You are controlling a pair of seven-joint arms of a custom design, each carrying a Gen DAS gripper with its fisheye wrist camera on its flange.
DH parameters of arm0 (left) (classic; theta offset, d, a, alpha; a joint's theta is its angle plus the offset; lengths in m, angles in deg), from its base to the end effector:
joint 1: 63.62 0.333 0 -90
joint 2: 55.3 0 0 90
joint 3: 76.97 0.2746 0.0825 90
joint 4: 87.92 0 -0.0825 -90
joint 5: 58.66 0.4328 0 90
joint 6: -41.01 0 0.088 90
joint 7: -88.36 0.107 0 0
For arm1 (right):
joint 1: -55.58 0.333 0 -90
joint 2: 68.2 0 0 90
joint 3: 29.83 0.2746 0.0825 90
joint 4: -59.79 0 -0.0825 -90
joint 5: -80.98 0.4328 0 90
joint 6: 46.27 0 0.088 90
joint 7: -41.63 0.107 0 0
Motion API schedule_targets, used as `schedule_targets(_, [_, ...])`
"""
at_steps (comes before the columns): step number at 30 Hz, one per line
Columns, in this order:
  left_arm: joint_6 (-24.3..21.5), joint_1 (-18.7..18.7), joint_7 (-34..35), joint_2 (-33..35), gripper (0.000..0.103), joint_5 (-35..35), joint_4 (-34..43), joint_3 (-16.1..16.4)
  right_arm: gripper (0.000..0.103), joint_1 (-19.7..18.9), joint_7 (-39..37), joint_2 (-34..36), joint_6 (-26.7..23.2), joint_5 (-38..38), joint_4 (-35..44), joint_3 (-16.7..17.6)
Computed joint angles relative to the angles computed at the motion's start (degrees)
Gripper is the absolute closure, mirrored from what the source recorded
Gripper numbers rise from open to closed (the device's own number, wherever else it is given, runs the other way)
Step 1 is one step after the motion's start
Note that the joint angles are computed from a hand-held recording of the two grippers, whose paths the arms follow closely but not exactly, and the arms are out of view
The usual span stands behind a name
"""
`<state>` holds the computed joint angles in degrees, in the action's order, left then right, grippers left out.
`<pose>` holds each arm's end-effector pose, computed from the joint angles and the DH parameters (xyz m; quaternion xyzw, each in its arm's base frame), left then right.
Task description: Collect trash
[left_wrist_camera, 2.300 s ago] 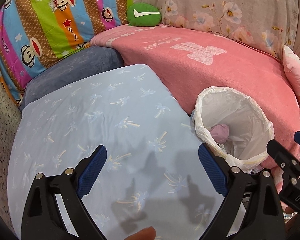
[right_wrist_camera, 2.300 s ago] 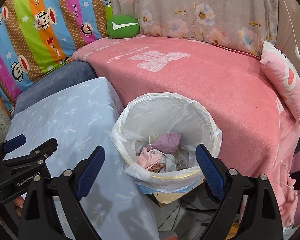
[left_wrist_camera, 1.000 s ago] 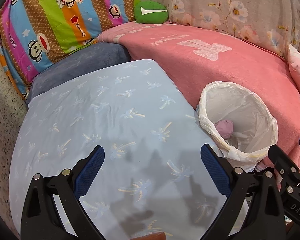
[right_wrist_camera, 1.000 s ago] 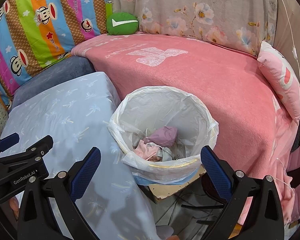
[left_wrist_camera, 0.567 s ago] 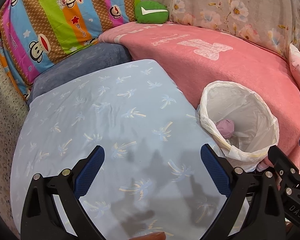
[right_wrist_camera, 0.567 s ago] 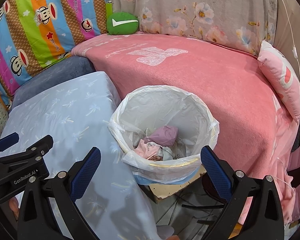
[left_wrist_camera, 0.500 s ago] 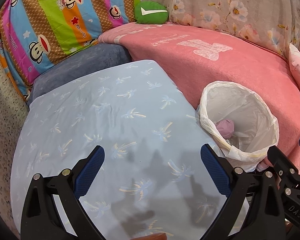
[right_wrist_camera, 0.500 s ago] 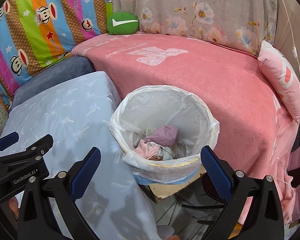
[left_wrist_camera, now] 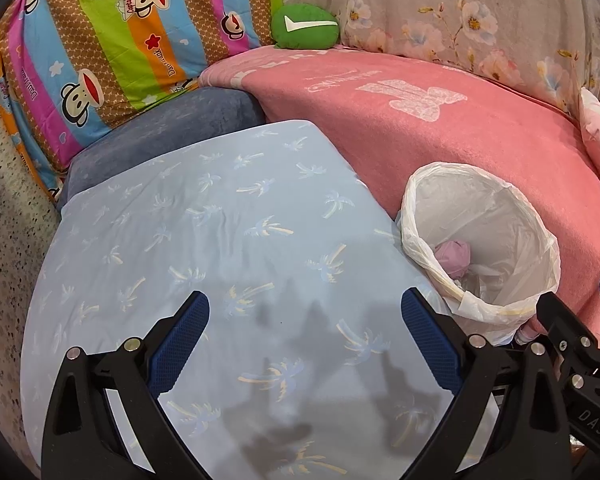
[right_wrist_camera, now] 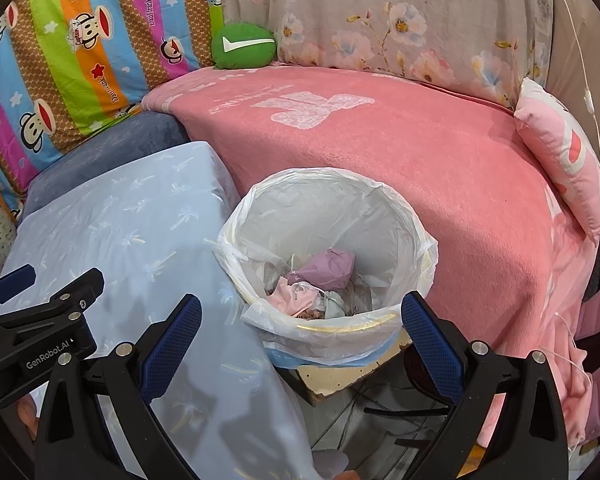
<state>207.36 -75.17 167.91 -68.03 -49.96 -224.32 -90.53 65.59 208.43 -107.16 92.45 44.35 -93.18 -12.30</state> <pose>0.5056 -0.2487 0.4242 -0.5129 0.7772 -0.2872 0.2246 0.4035 0.1948 0.4265 -0.4821 0.7894 -0.3207 0.2040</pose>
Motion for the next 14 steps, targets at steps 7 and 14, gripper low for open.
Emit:
schedule_targets(7, [-0.6,0.3,-0.7,0.4,0.01,0.5,0.4,-0.1,0.006,0.0,-0.1,0.1,0.3,0.0,-0.1,-0.2])
schedule_targets(14, [-0.9,0.3,-0.9,0.8,0.01,0.7,0.6,0.2,0.006,-0.1,0.2,0.0,0.3,0.0,-0.3,-0.1])
